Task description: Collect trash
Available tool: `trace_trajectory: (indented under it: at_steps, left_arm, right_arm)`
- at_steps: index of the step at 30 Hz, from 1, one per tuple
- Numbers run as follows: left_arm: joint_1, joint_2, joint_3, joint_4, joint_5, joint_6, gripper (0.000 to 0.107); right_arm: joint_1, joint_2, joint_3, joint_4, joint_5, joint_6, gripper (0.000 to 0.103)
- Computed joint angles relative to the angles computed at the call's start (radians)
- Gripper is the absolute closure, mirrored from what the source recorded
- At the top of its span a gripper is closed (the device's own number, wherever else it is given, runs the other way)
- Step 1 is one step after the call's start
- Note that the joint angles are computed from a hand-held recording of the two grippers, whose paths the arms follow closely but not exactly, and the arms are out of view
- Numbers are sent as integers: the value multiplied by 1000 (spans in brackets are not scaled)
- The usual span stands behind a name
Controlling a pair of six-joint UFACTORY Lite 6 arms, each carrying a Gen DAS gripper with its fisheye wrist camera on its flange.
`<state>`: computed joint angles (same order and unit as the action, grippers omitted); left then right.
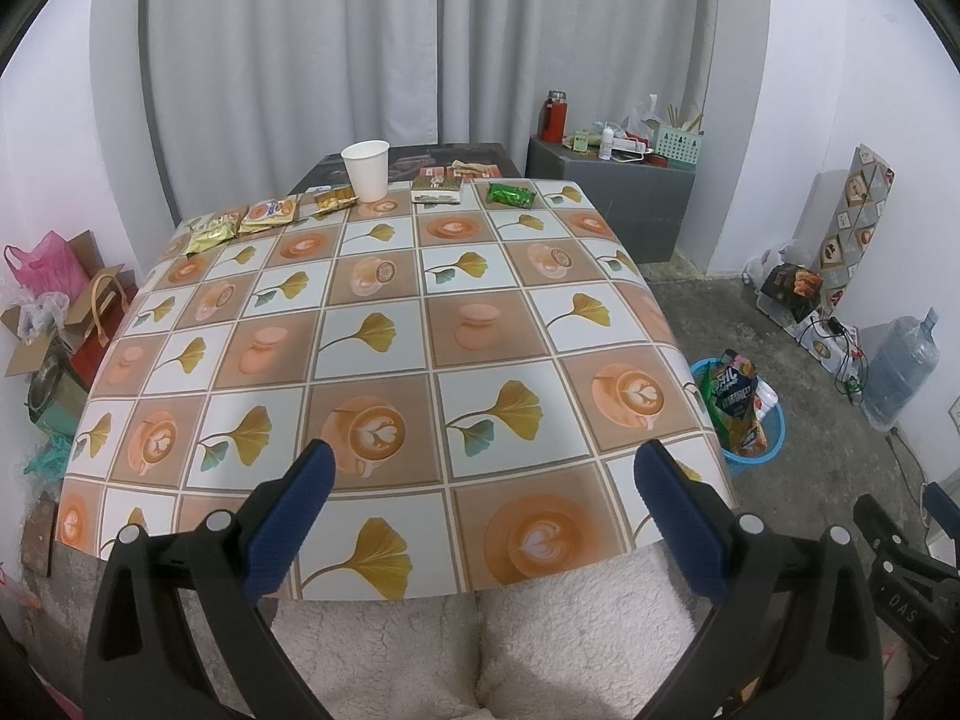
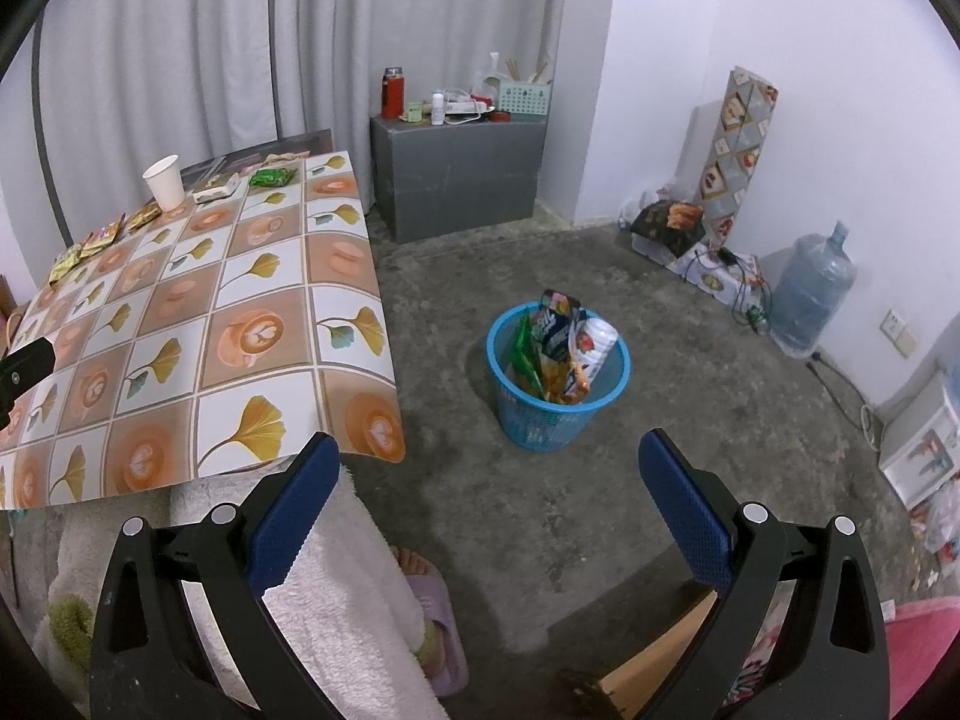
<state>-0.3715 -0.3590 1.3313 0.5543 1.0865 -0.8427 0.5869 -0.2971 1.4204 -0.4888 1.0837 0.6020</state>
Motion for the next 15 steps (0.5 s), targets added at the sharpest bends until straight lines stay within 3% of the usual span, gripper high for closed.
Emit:
trace_trajectory:
  at_steps: [15]
  left_arm:
    - [17,-4,-3,-10,-6,17,9]
  right_arm:
    - [-5,-1,1,5,0,-6,7]
